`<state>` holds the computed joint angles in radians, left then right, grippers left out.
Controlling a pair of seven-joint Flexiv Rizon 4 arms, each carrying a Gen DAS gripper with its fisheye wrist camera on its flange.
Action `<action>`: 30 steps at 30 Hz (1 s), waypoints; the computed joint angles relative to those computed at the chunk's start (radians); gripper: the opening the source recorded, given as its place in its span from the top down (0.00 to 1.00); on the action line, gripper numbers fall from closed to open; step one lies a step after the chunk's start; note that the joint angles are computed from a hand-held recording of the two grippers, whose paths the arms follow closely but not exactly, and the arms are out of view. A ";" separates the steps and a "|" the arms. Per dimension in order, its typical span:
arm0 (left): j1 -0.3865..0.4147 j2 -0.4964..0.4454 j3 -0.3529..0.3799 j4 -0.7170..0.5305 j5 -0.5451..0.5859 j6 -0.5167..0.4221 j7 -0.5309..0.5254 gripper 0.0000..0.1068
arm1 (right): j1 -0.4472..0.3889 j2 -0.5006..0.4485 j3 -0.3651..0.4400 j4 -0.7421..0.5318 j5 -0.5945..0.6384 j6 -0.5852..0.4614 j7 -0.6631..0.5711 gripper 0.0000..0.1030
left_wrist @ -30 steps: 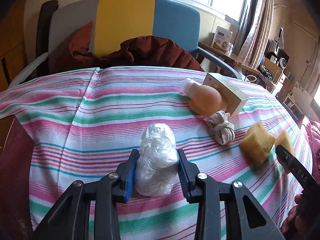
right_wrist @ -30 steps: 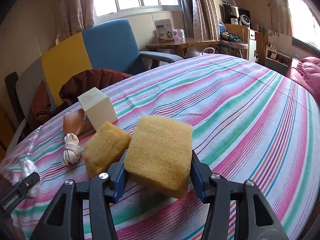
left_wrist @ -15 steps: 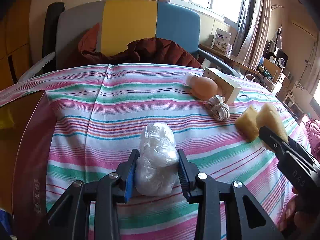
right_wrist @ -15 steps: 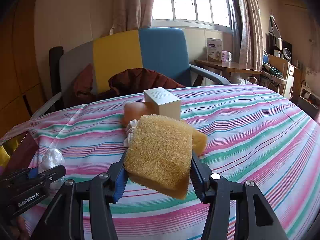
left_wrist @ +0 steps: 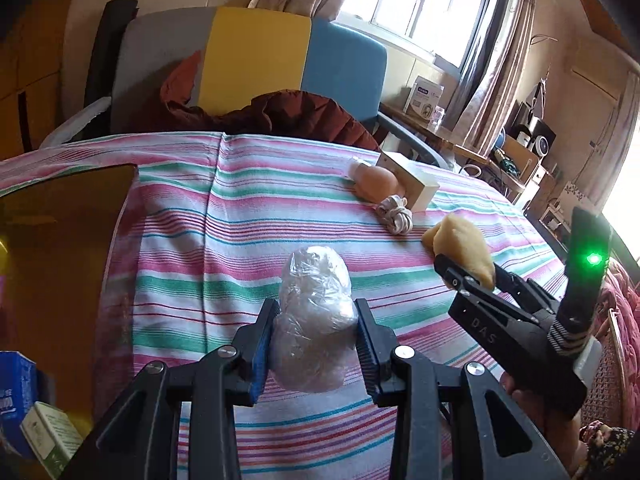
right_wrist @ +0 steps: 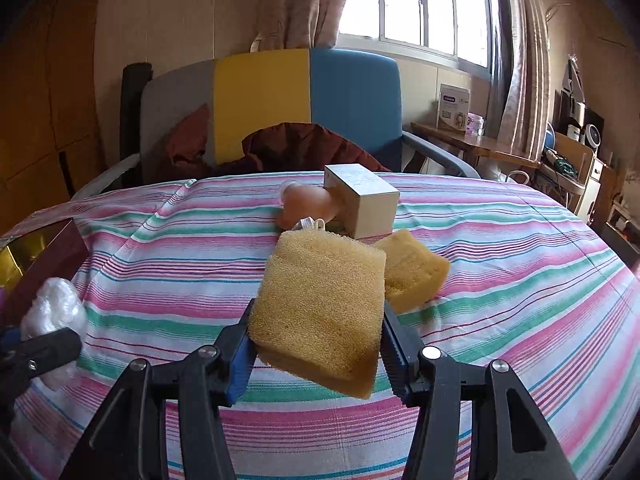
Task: Organize objects
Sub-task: 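Carry the white ball into the gold tray and open the left gripper while the right carries the sponge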
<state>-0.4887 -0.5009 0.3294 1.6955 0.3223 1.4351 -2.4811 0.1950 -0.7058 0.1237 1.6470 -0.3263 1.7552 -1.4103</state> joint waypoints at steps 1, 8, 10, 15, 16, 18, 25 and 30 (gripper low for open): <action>-0.015 0.014 0.022 0.013 0.011 0.013 -0.024 0.65 | 0.004 0.001 -0.005 0.001 0.001 -0.001 0.000 0.46; -0.027 0.102 0.090 0.081 0.083 -0.007 -0.130 0.65 | 0.026 0.010 -0.027 0.014 -0.003 0.001 -0.016 0.46; -0.009 0.130 0.091 0.108 0.106 -0.019 -0.172 0.65 | 0.030 0.015 -0.029 0.024 -0.006 0.008 -0.024 0.46; 0.071 0.207 0.067 0.193 0.138 -0.052 -0.249 0.65 | 0.014 0.029 -0.001 0.044 -0.020 0.005 -0.047 0.46; 0.081 0.219 0.070 0.206 0.154 -0.061 -0.273 0.65 | 0.016 0.033 -0.001 0.049 -0.019 0.004 -0.049 0.46; 0.137 0.242 0.031 0.239 0.128 -0.085 -0.245 0.65 | 0.020 0.041 0.000 0.061 -0.018 0.003 -0.054 0.46; 0.295 0.278 -0.081 0.312 0.073 -0.129 -0.194 0.65 | -0.032 0.070 0.100 0.095 -0.033 -0.001 -0.069 0.46; 0.333 0.302 -0.115 0.313 0.109 -0.225 -0.220 0.56 | -0.137 0.074 0.274 0.101 -0.070 -0.022 -0.112 0.46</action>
